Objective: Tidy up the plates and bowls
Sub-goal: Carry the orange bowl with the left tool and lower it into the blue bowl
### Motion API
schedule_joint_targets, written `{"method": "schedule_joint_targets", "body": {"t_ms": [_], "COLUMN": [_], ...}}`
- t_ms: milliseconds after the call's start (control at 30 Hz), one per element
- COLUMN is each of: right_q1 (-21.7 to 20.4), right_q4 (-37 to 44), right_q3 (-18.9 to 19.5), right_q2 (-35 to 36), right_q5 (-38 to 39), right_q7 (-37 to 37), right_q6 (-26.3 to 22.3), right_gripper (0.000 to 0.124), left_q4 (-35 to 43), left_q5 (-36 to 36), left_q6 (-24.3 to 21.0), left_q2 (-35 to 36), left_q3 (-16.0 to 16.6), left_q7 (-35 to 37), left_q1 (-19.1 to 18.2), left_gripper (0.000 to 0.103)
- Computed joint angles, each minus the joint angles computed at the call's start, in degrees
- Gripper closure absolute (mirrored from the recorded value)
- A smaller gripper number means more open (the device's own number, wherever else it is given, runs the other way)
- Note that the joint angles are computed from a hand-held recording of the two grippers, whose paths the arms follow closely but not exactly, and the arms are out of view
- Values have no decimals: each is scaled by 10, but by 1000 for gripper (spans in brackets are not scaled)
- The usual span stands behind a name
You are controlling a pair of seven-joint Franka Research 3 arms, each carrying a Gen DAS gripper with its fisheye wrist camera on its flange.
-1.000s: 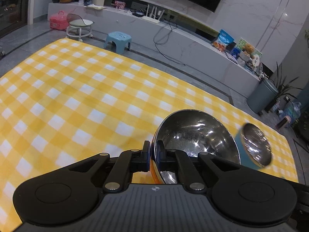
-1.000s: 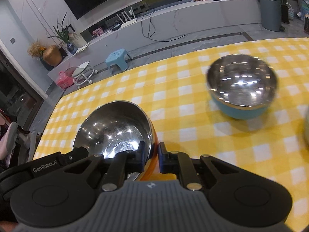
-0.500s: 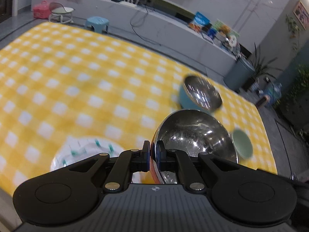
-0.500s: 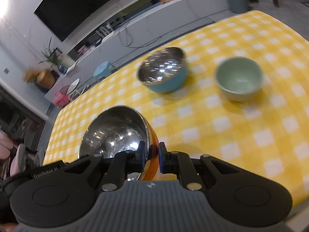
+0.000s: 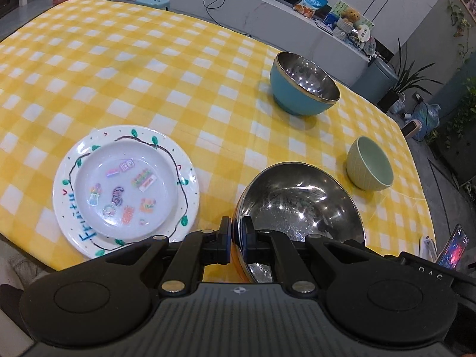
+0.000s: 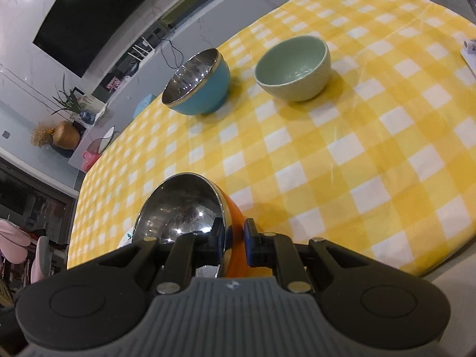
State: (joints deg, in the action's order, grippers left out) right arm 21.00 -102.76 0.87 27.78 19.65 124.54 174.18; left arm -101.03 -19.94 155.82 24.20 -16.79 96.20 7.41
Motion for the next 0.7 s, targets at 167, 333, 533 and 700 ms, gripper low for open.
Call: {"method": "schedule_joint_targets", "body": {"t_ms": [167, 333, 533, 700], "right_q1": [17, 47, 63, 80], "right_q4": [2, 9, 18, 20], "right_q3": [-18, -55, -78, -98], "right_q2": [9, 17, 25, 28], "right_q5": [-21, -38, -59, -88], "right_q7": [-9, 5, 34, 50], "right_q6": [22, 19, 9, 6], "right_gripper": [111, 111, 112, 109], "left_q4": [-6, 1, -2, -2], "left_q5": [4, -7, -8, -20], "left_q6": [20, 22, 38, 42], "left_q2": [2, 12, 14, 18], "left_q3": [0, -16, -20, -36], "left_q7": [-7, 12, 21, 46], "left_q1": [-4, 10, 10, 23], "left_gripper": [97, 96, 94, 94]}}
